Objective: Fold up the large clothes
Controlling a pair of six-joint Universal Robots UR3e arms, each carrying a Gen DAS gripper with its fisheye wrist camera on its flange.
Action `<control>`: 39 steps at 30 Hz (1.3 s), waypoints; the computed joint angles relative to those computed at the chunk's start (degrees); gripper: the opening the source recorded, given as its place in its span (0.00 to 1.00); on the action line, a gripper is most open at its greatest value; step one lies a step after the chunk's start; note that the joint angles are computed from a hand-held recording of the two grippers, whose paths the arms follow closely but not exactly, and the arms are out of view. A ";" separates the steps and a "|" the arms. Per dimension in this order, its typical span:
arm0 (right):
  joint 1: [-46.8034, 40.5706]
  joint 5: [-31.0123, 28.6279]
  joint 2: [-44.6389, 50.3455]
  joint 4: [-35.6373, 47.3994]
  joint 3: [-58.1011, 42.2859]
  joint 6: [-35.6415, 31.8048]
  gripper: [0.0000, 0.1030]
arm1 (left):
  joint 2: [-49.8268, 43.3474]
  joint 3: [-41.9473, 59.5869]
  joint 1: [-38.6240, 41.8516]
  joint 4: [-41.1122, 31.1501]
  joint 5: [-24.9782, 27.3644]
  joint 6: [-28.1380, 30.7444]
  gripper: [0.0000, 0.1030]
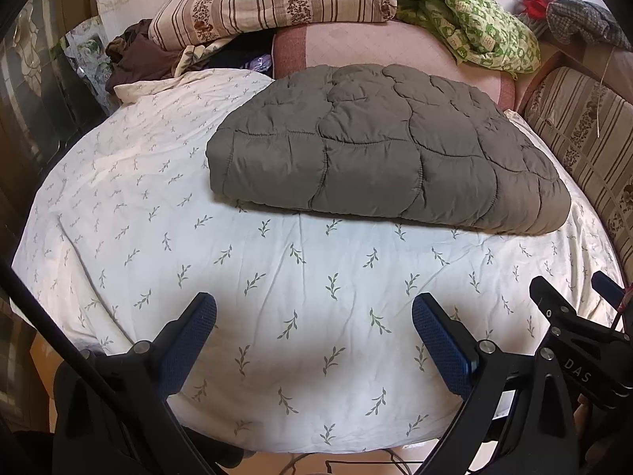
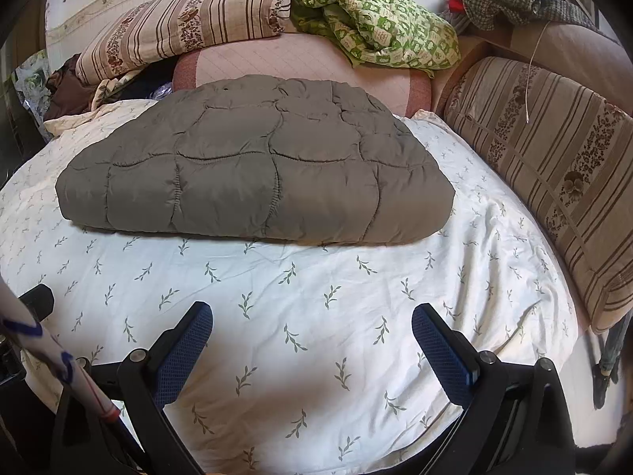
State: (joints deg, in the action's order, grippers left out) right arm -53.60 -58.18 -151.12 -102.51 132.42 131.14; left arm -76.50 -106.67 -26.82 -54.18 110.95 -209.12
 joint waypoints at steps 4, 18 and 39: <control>0.70 -0.10 0.56 -1.44 0.47 0.79 0.99 | -0.20 0.05 0.05 0.00 -0.03 -0.01 0.96; 3.96 -1.98 2.46 -5.47 1.81 2.54 0.99 | -0.41 -0.14 0.94 -0.06 -0.07 0.29 0.96; 7.62 -2.55 14.09 -18.84 -1.82 10.20 0.99 | -4.61 5.80 4.16 3.39 3.65 6.50 0.96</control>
